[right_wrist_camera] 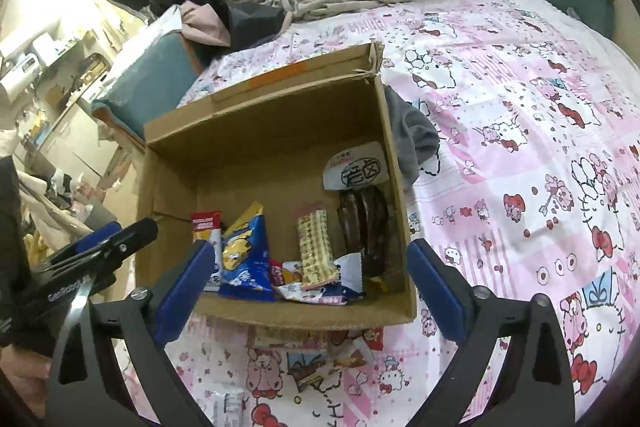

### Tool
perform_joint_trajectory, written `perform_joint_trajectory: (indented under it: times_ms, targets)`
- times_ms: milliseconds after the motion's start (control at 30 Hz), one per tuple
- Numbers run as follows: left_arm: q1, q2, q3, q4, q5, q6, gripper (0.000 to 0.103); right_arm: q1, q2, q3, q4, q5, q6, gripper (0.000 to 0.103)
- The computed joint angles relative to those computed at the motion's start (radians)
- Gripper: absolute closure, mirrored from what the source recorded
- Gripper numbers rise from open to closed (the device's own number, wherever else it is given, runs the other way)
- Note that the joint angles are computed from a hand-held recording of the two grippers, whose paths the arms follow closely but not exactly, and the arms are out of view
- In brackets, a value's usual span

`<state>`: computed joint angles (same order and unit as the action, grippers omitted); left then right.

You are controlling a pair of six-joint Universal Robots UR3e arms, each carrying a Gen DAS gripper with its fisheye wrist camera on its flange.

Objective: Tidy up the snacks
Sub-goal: 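Open both tools over the box and move back to the snacks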

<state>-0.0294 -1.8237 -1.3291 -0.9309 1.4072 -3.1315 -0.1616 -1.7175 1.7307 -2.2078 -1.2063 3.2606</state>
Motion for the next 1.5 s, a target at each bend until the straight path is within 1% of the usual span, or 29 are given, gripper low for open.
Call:
perform_joint_trajectory:
  times_ms: [100,233,267,333,400,433,500,567,600,667,833,867,967,1067,1100,1233,1367,1433,1467,1500]
  targets:
    - [0.017,0.040,-0.025,-0.003,-0.020,-0.007,0.022,-0.007,-0.036,0.006,0.039,-0.002,-0.005,0.004]
    - [0.039,0.106,-0.078,-0.001,-0.023,0.022,0.022,-0.031,-0.111,0.052,0.093,0.009,-0.005,0.004]
    - [0.044,0.119,-0.088,-0.004,-0.017,0.023,0.022,-0.039,-0.133,0.066,0.106,0.015,-0.003,0.004]
    - [0.050,0.153,-0.125,0.005,0.032,0.003,0.022,-0.052,-0.177,0.093,0.133,0.028,0.001,0.004]
    - [0.068,0.179,-0.154,-0.018,0.051,-0.014,0.022,-0.057,-0.215,0.114,0.145,0.037,0.003,0.004]
    - [0.082,0.188,-0.154,-0.065,0.048,-0.020,0.022,-0.055,-0.235,0.124,0.149,0.038,0.003,0.004]
    - [0.111,0.215,-0.176,-0.116,0.015,-0.020,0.022,-0.048,-0.260,0.140,0.158,0.029,0.006,0.004]
    - [0.130,0.254,-0.214,-0.141,-0.011,0.007,0.022,-0.044,-0.283,0.157,0.176,0.025,0.004,0.004]
    - [0.124,0.267,-0.224,-0.152,-0.001,0.022,0.022,-0.045,-0.295,0.166,0.186,0.028,0.003,0.004]
    - [0.138,0.317,-0.269,-0.162,-0.022,0.046,0.022,-0.048,-0.318,0.181,0.205,0.032,0.003,0.004]
    - [0.169,0.388,-0.317,-0.223,-0.047,0.045,0.022,-0.033,-0.347,0.202,0.235,0.014,0.018,0.004]
    - [0.166,0.399,-0.330,-0.222,-0.037,0.044,0.021,-0.021,-0.343,0.200,0.232,0.003,0.022,0.004]
    - [0.146,0.425,-0.369,-0.194,0.005,0.052,0.014,0.006,-0.341,0.202,0.221,-0.015,0.034,0.004]
    - [0.148,0.435,-0.387,-0.201,0.004,0.059,0.006,0.022,-0.339,0.200,0.223,-0.032,0.043,0.004]
    - [0.150,0.436,-0.390,-0.208,-0.001,0.061,0.006,0.017,-0.344,0.204,0.226,-0.029,0.043,0.004]
    - [0.171,0.439,-0.396,-0.267,-0.031,0.065,0.006,-0.007,-0.345,0.211,0.258,-0.043,0.062,0.004]
    - [0.143,0.411,-0.405,-0.329,0.027,0.024,0.006,-0.070,-0.346,0.233,0.311,-0.005,0.078,0.004]
    - [0.122,0.400,-0.425,-0.350,0.052,-0.001,0.009,-0.086,-0.342,0.238,0.322,0.002,0.082,0.004]
    - [0.115,0.401,-0.442,-0.358,0.048,-0.005,0.012,-0.092,-0.343,0.242,0.324,0.004,0.081,0.004]
    - [0.107,0.396,-0.448,-0.367,0.042,-0.002,0.017,-0.095,-0.342,0.243,0.325,0.006,0.083,0.004]
